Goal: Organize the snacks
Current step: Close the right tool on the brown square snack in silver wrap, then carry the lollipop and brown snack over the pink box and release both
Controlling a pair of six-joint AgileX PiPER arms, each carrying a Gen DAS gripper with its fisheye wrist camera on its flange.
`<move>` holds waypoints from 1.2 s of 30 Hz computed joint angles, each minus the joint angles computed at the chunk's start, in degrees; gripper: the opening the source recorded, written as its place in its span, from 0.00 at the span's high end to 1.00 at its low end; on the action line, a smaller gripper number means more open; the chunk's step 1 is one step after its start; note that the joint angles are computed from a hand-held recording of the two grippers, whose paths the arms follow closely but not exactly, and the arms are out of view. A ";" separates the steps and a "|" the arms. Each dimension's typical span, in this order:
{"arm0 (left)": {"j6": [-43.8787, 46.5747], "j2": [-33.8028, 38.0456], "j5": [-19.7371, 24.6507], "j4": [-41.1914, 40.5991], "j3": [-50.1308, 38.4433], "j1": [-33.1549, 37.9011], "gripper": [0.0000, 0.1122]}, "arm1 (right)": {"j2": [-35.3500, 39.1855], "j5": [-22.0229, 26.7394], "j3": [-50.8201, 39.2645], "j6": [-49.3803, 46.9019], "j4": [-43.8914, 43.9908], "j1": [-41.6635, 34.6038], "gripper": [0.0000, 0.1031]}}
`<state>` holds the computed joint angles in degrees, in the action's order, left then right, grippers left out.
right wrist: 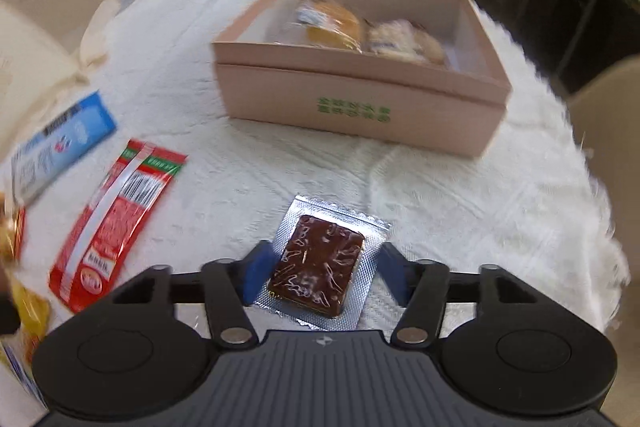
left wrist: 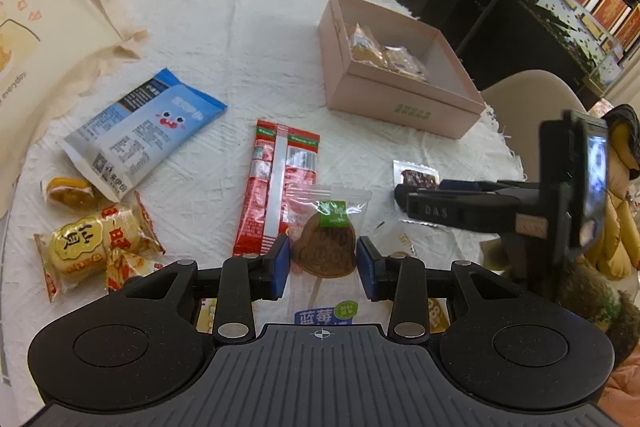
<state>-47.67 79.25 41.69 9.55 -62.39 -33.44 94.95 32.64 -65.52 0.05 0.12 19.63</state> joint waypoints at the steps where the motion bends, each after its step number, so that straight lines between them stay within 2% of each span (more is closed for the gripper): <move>1: 0.06 0.10 0.00 -0.07 -0.08 0.03 0.64 | -0.82 0.09 0.48 -2.71 1.24 -0.22 0.48; 2: 0.14 0.26 0.11 -0.12 -0.23 0.05 0.64 | -1.82 0.24 1.03 -4.79 2.37 -0.58 0.55; 3: 0.38 0.65 0.47 -0.30 -0.65 0.04 0.64 | -2.87 1.10 1.32 -7.19 4.20 -1.34 0.56; 4: 1.18 1.28 0.93 -0.94 -1.27 0.14 0.64 | -3.64 2.68 1.07 -10.85 7.48 -2.60 0.84; 5: 2.20 1.84 1.14 -1.86 -1.74 0.28 0.64 | -3.97 5.32 0.15 -12.94 9.44 -3.67 0.99; 6: 3.26 2.31 1.06 -2.95 -2.02 0.41 0.64 | -4.60 7.06 -0.28 -14.06 10.60 -4.75 0.99; 10: 4.88 3.33 -0.43 -4.81 -2.25 0.74 0.64 | -7.33 9.06 0.08 -18.66 13.60 -8.18 0.99; 15: 0.66 2.75 -0.69 -1.18 -2.11 1.10 0.64 | -7.77 10.29 0.81 -18.48 18.54 -13.63 0.96; 16: -0.58 2.74 -0.26 -0.10 -2.25 1.20 0.64 | -7.03 10.23 0.84 -18.37 20.10 -14.53 0.93; 18: -1.38 2.64 0.15 0.26 -2.37 1.76 0.64 | -4.89 9.54 0.46 -16.37 20.83 -15.05 0.81; 19: -1.01 2.51 0.18 -0.18 -2.38 2.18 0.64 | -3.67 8.85 0.24 -14.49 20.70 -14.89 0.69; 20: -0.45 2.43 0.25 -0.66 -2.47 2.58 0.64 | -2.69 7.94 0.28 -13.40 21.24 -14.78 0.61; 22: 0.73 2.60 0.53 -1.54 -2.98 3.44 0.64 | -1.32 5.58 0.47 -10.90 20.56 -13.66 0.55; 23: 1.21 2.84 0.67 -2.04 -3.33 3.87 0.64 | -1.36 3.00 1.03 -7.53 17.12 -12.05 0.55; 25: 3.50 3.62 0.70 -4.61 -4.08 5.19 0.64 | -0.74 1.60 0.53 -1.30 10.04 -9.35 0.55; 28: 9.62 5.36 0.26 -11.00 -5.07 7.50 0.64 | -1.03 2.49 0.22 -4.18 10.82 -9.36 0.62; 33: 12.60 6.53 -0.66 -12.14 -5.35 7.27 0.64 | -4.47 2.49 2.91 -6.45 10.51 -9.79 0.61; 36: 14.70 7.45 -1.21 -13.33 -5.77 7.54 0.63 | -5.44 1.48 4.39 -2.35 8.52 -9.01 0.60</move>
